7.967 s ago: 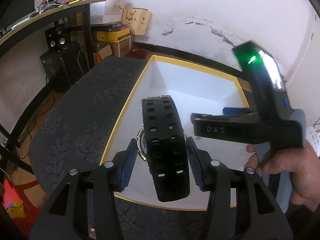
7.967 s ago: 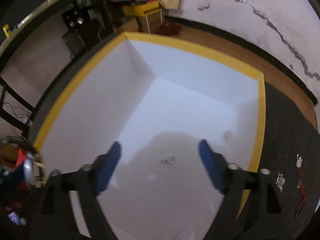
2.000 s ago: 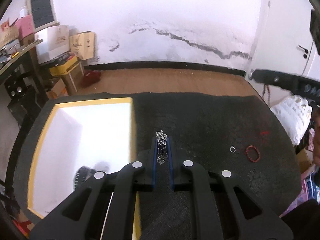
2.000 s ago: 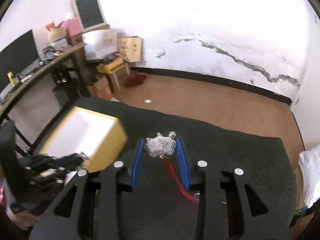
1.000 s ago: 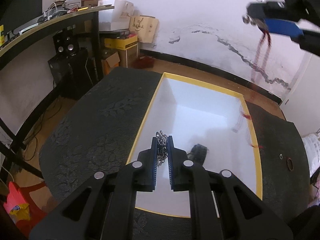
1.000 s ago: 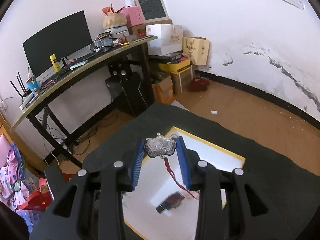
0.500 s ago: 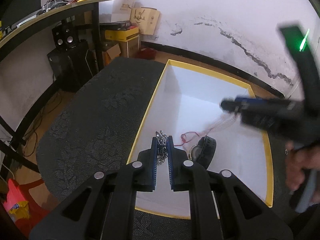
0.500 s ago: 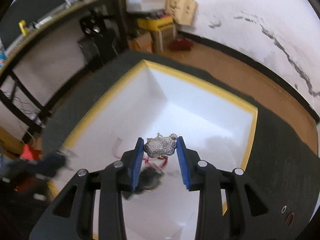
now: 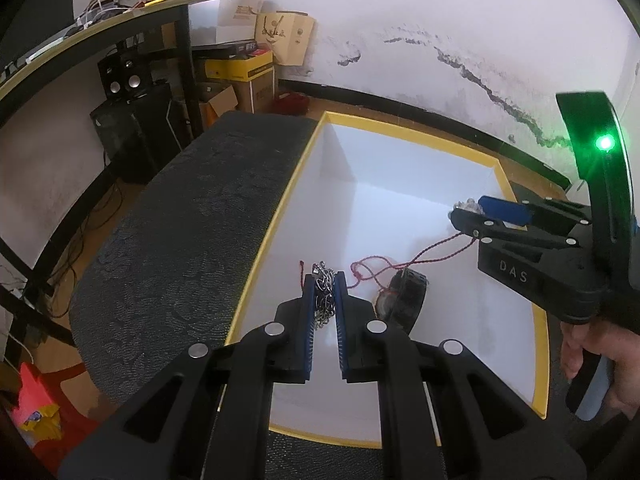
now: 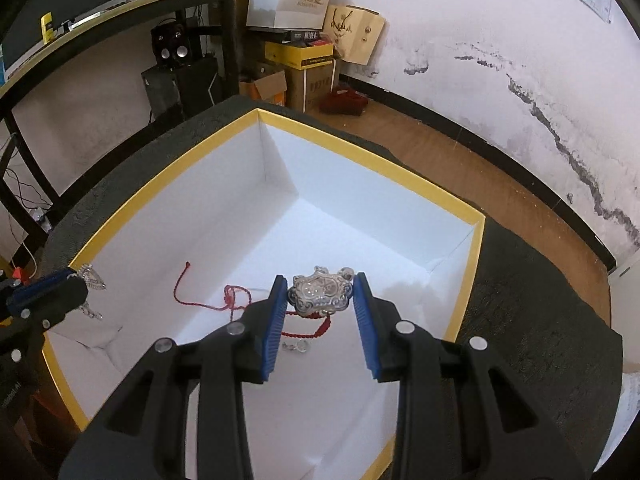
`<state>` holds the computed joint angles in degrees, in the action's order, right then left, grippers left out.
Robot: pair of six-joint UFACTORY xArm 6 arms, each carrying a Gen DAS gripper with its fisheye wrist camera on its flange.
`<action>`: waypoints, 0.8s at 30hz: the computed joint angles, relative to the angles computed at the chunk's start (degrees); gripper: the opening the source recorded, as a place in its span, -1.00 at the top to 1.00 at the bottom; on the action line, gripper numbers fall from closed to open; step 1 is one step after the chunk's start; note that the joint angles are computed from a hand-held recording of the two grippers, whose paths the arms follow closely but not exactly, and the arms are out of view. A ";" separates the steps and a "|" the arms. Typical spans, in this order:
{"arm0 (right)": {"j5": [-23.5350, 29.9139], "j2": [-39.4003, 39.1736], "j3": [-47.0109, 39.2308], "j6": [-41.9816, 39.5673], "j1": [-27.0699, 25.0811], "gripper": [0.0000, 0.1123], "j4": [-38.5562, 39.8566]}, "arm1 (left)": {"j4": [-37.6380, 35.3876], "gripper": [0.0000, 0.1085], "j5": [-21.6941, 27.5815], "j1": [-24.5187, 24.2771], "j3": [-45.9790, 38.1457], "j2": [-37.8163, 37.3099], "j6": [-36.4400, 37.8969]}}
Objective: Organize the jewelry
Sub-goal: 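Carry both pieces over the box and open the right gripper to drop the pendant, then lower the chain into the box and open the left gripper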
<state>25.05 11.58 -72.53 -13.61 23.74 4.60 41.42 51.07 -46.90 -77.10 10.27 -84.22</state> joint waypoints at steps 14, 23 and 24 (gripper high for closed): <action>-8.02 -15.54 15.58 -22.16 -4.38 -0.64 24.80 | -4.61 0.83 0.50 0.49 -6.72 7.14 5.84; -9.66 -28.57 28.98 -40.74 -10.73 -0.70 44.35 | -5.77 0.83 3.65 -0.10 -12.42 12.19 8.54; -8.79 -28.75 28.95 -41.19 -11.42 -0.70 44.88 | -5.90 0.83 4.04 -0.12 -12.95 12.54 8.87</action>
